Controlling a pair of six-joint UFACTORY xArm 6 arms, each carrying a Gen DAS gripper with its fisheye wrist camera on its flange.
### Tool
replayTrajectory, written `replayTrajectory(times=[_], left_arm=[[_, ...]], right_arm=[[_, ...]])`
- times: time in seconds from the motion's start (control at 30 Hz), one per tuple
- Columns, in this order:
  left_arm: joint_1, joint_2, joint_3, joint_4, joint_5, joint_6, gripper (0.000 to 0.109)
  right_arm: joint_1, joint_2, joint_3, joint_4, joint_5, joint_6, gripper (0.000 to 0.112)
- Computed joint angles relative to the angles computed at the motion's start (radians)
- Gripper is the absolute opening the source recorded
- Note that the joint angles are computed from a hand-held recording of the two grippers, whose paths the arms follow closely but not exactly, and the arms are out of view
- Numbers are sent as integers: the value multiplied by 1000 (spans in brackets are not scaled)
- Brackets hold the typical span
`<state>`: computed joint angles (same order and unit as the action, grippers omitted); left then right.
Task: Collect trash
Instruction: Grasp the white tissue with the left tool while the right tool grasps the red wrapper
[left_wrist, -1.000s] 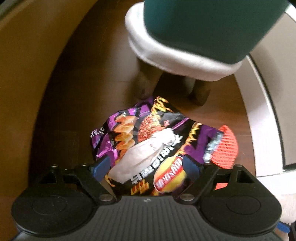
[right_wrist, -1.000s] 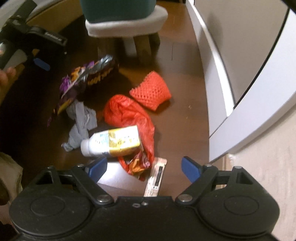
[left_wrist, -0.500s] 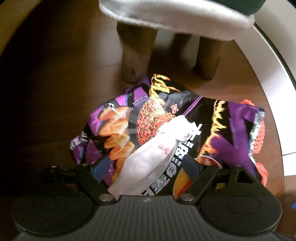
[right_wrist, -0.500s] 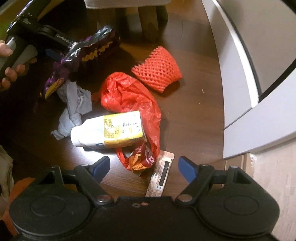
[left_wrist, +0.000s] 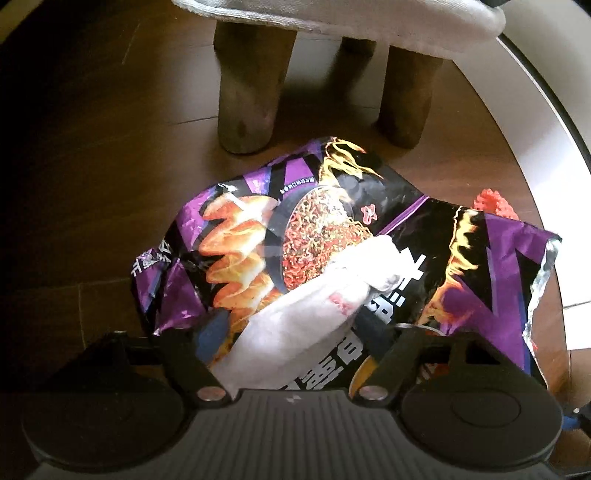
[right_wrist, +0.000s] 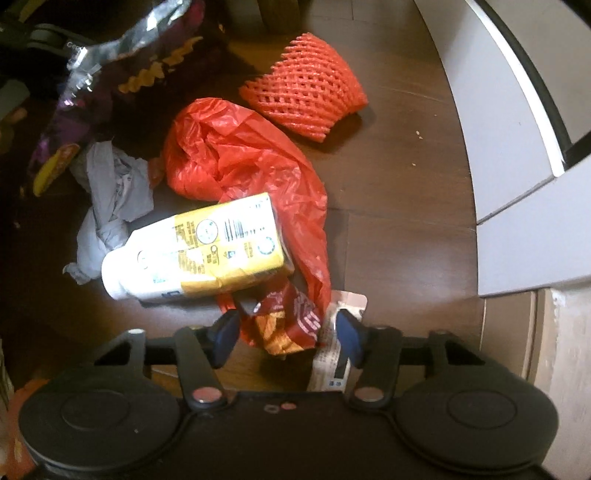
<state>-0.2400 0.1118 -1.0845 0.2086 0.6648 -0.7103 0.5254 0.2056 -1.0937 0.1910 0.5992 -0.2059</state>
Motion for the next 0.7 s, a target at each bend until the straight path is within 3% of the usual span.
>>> replayTrajectory(times=[0.1,0.3,0.43,0.7], left_arm=[[0,8,-17,-23,16,19,43],[1,23,-37,-9,40,-1,15],[-2,-7,-23,-1,56,-62,10],[-2,-146,51,21,32,-216,9]], right_arm=[[5,7,-11,-15,6,15,35],[13,-25,6,-48,1,44,30],[6,-89,53,-20,-6,35,28],[-27,-235,129,56,-14,14,27]])
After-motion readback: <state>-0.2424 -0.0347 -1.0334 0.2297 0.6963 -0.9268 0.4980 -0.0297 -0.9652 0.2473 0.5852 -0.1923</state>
